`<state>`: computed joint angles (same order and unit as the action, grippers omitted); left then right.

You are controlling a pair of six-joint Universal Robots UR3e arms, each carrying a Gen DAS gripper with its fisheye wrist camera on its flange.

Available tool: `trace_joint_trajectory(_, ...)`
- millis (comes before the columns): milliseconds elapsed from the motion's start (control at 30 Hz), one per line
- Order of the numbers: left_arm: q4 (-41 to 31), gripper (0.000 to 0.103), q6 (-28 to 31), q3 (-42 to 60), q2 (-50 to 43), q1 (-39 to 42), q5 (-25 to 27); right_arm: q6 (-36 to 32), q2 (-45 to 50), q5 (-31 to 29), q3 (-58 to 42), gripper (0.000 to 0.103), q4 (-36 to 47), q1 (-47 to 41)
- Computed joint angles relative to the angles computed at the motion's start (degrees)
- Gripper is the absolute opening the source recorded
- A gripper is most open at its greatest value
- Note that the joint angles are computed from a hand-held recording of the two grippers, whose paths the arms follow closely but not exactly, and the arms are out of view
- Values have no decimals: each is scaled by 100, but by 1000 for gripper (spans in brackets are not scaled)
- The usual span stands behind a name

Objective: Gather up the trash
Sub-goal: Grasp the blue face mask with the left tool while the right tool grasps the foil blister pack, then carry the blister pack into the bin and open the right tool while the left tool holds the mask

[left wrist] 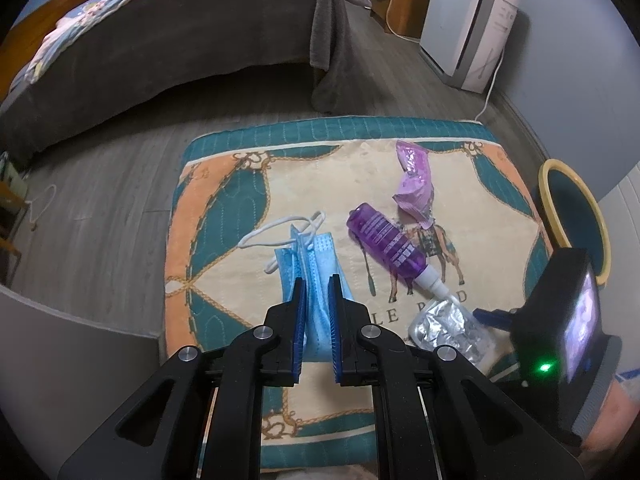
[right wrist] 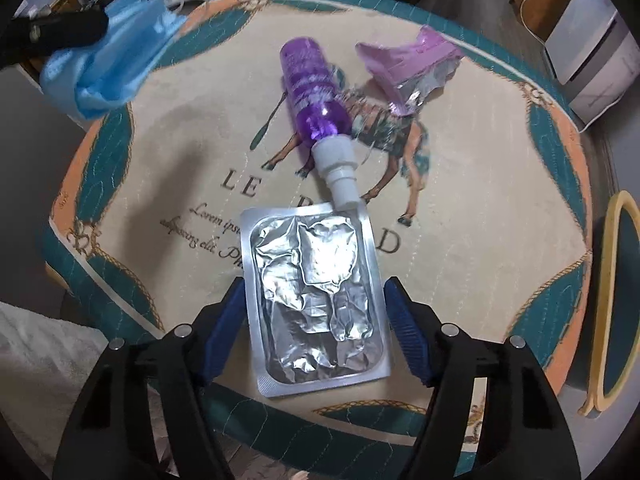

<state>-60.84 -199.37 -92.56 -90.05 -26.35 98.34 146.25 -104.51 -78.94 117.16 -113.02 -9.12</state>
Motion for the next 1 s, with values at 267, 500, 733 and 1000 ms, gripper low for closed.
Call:
trace_joint_trajectory(267, 48, 11, -104, 192, -188, -125, 36, -154, -204, 534, -1163, 68, 1289, -961)
trace_joint_trajectory(500, 8, 11, -69, 475, -446, -338, 143, -413, -237, 836, -1974, 68, 2085, -1586)
trace_joint_trajectory(733, -2, 11, -26, 554, -572, -404, 148, -901, 116, 1253, -3206, 67, 2498, -2169)
trace_joint_trajectory(1000, 55, 11, -36, 733, -795, -526, 91, -1059, 355, 1834, -3487, 68, 2837, -3025)
